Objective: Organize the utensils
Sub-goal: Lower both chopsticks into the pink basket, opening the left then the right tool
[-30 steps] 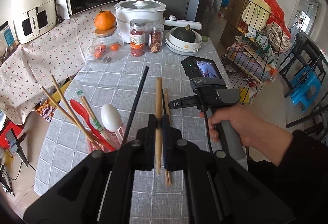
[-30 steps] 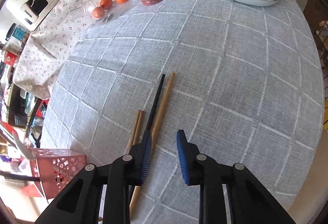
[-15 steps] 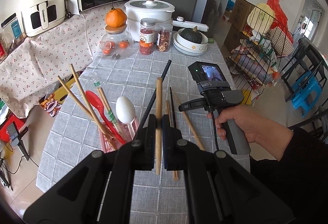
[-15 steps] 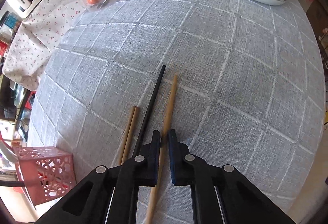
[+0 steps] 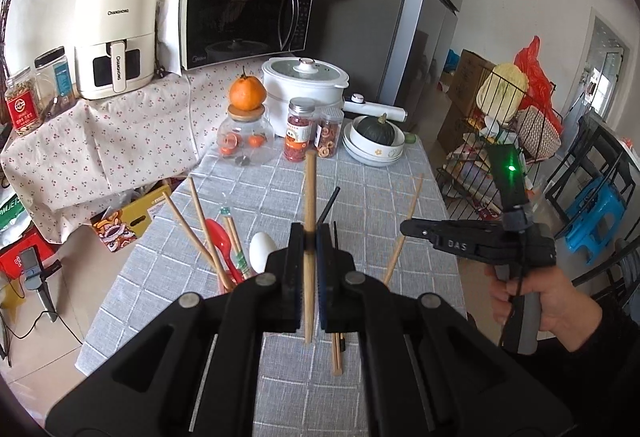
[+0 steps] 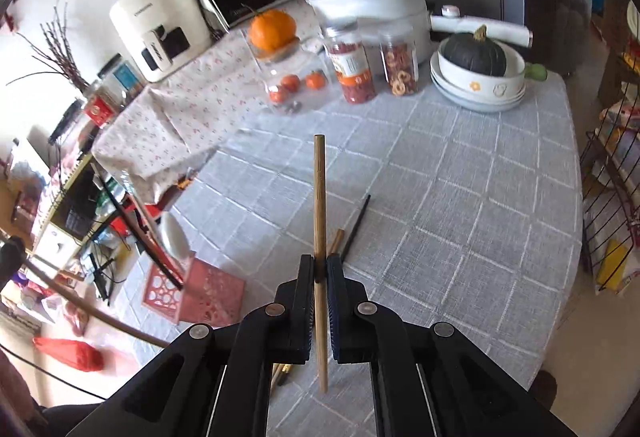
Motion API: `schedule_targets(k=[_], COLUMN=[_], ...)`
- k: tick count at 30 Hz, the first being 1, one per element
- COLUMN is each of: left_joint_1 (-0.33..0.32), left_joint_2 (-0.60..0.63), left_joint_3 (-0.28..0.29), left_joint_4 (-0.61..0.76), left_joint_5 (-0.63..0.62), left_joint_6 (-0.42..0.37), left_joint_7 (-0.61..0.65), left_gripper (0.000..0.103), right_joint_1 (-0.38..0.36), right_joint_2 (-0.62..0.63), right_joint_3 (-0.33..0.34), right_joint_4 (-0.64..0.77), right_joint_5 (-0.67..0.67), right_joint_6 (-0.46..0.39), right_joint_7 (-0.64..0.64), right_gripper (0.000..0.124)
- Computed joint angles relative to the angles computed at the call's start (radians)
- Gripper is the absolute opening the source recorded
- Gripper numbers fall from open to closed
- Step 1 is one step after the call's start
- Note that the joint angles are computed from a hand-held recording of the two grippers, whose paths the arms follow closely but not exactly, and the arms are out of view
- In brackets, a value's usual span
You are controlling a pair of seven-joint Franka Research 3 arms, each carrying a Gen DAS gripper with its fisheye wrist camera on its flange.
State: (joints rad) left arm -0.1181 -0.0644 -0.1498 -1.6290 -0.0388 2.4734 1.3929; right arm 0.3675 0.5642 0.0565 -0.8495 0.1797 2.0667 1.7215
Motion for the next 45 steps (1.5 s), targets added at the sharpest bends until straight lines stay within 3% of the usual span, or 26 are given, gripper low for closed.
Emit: schedule_targets(k=[3, 5, 13, 21, 27, 33, 35, 45], left_joint_1=[0.007, 0.012, 0.039, 0.038, 0.035, 0.038, 0.036, 0.040], left_joint_2=[-0.011, -0.014, 0.005, 0.046, 0.107, 0.125, 0.123, 0.102], left_joint_3=[-0.001, 0.001, 0.001, 0.001, 0.002, 0.002, 0.003, 0.006], left_joint_4=[-0.018, -0.026, -0.027, 0.001, 0.050, 0.058, 0.047, 0.046], left_joint_5=[0.045, 0.066, 0.236, 0.275, 0.291, 0.250, 0.265, 0.255], left_joint_6=[0.047, 0.068, 0.097, 0.048, -0.040, -0.026, 0.006, -0.034], left_joint_7=[-0.043, -0.074, -0.223, -0.222, -0.235, -0.222, -0.240, -0.244], left_gripper=[0.007, 0.007, 0.007, 0.007, 0.007, 0.007, 0.009, 0.038], right_joint_1=[0.001, 0.000, -0.010, -0.001, 0.003, 0.009, 0.011, 0.023], right_joint_2=[-0.124, -0.150, -0.148, -0.149, -0.162, -0.171, -0.171, -0.159], right_joint_3=[0.003, 0.008, 0.032, 0.042, 0.054, 0.060, 0.061, 0.074], right_joint_4=[-0.176, -0.201, -0.160, -0.163, -0.177, -0.187, -0.186, -0.168], right_joint_5=[0.005, 0.013, 0.071, 0.093, 0.122, 0.143, 0.147, 0.177], right_joint_6=[0.129, 0.168, 0.181, 0.194, 0.203, 0.211, 0.212, 0.256], right_joint_7=[-0.021, -0.024, -0.057, -0.092, -0.124, -0.146, -0.150, -0.161], right_gripper=[0.006, 0.006, 0.006, 0.006, 0.006, 0.006, 0.006, 0.006])
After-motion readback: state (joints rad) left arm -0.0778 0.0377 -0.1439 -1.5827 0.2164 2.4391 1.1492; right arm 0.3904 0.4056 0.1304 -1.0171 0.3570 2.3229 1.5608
